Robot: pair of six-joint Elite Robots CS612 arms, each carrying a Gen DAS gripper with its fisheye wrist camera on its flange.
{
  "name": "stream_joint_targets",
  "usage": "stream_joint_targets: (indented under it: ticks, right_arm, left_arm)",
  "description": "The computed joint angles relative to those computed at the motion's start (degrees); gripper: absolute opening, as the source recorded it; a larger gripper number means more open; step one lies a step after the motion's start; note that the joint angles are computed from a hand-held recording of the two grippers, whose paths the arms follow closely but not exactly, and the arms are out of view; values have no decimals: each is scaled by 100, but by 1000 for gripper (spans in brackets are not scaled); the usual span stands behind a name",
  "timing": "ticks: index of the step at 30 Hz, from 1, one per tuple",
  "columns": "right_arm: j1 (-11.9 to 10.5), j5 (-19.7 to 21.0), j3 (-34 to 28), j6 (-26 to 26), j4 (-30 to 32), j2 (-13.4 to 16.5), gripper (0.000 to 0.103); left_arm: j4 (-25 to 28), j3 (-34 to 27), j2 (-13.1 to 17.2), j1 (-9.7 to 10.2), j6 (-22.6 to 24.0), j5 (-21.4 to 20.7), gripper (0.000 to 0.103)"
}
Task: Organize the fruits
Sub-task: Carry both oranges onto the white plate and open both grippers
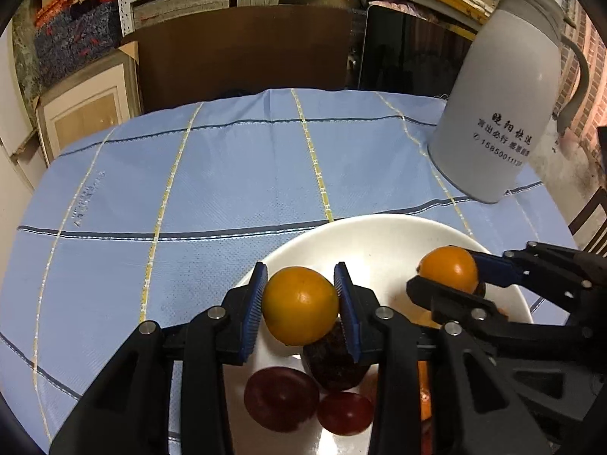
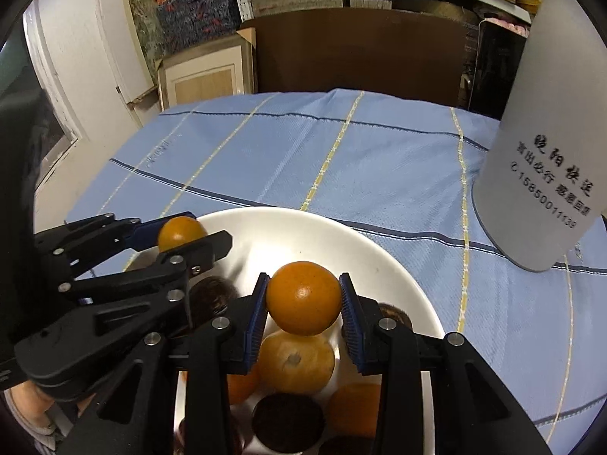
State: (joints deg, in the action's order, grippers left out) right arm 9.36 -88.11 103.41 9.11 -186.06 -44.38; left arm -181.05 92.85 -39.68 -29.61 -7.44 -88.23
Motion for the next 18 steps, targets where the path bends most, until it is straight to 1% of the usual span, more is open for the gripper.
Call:
stream_joint_targets:
  ticks: [3,5,8,10,11,12,14,16,18]
  right_arm:
    - [-18,-40,-113,26,217,63,37]
    - [-51,28,-157,64,344,90,38]
    - [-89,121,-129,127,280,106,37]
    - [-105,168,-117,181,273,97,37]
    - [-104,160,-116,210,274,93,37]
    - [-102,137,-121,219,284,90,37]
    - [-103,98,-86,282,218,62,41]
    - [-105,95,-20,370,85,9,48]
    - [-100,89,22,396,30,-39,48]
  left_arm:
    - [120,-69,12,35,14,-103,36]
    - [187,-84,-1,5,104,10,39]
    - [171,-75,-5,-11,89,131,49]
    - [153,-76,-3,23,-19,51,54]
    - [157,-71,-7,37,-74,12,58]
    - [128,-48,-17,58,-127,-54,64]
    - [-15,55,-71,46,-165,16,69]
    - [-141,180,-154,13,-140,139,70]
    - [-294,353,-283,-9,-157,179,74]
